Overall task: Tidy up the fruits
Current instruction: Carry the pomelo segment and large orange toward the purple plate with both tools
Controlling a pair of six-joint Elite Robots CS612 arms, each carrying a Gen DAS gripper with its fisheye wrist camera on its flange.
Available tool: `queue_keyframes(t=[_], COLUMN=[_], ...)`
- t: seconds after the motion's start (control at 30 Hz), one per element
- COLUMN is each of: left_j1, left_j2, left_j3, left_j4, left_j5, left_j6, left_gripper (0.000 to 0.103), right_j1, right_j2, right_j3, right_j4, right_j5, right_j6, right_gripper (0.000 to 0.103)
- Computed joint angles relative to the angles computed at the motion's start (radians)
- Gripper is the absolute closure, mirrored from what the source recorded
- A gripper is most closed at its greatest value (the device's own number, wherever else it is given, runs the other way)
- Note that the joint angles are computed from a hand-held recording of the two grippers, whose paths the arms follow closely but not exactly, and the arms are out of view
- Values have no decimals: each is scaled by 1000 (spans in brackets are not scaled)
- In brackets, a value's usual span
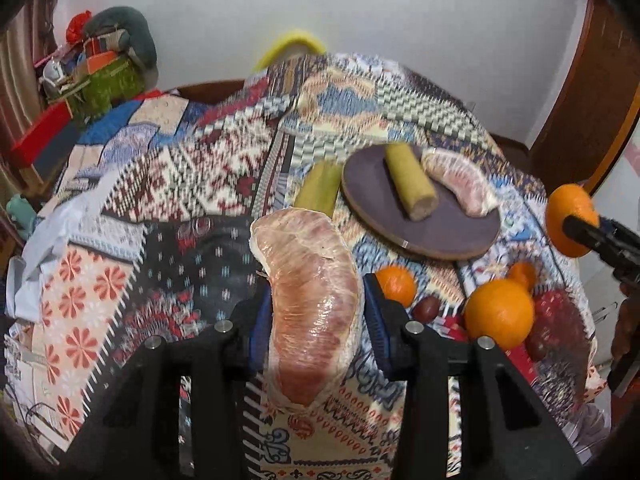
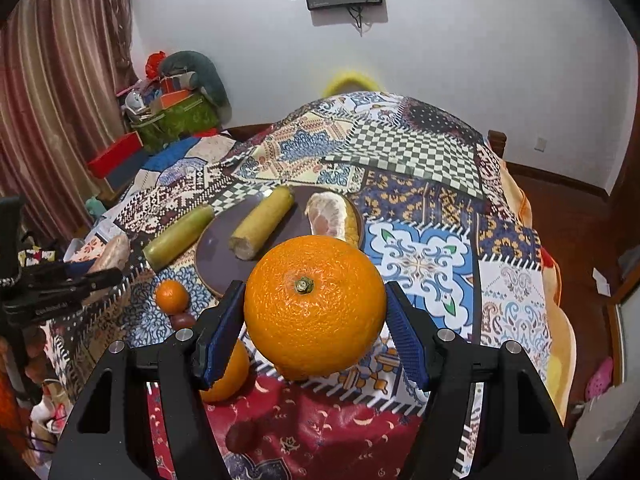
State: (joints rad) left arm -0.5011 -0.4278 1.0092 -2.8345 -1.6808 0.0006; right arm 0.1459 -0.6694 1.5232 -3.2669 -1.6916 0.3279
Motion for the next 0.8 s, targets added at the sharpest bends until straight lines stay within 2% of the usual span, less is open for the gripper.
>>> queue_keyframes(t=[0.1,0.5,0.8], left_j1=[-1,-8,-17], left_j2=[-1,40,98], left_j3=[-10,-120,-243], left_j4=[-27,-36,17], left_j5=[-12,-55,-79], left_j6=[2,-3,17], left_gripper=[61,61,61], right_j1=[0,-5,-14], right_j2=[4,26,57], right_j3=[-13,-76,-139], right_j4=[-4,-27,-12], right_j5=[1,8,25], right_j6=[-10,-57,-87], right_gripper=[38,38,38])
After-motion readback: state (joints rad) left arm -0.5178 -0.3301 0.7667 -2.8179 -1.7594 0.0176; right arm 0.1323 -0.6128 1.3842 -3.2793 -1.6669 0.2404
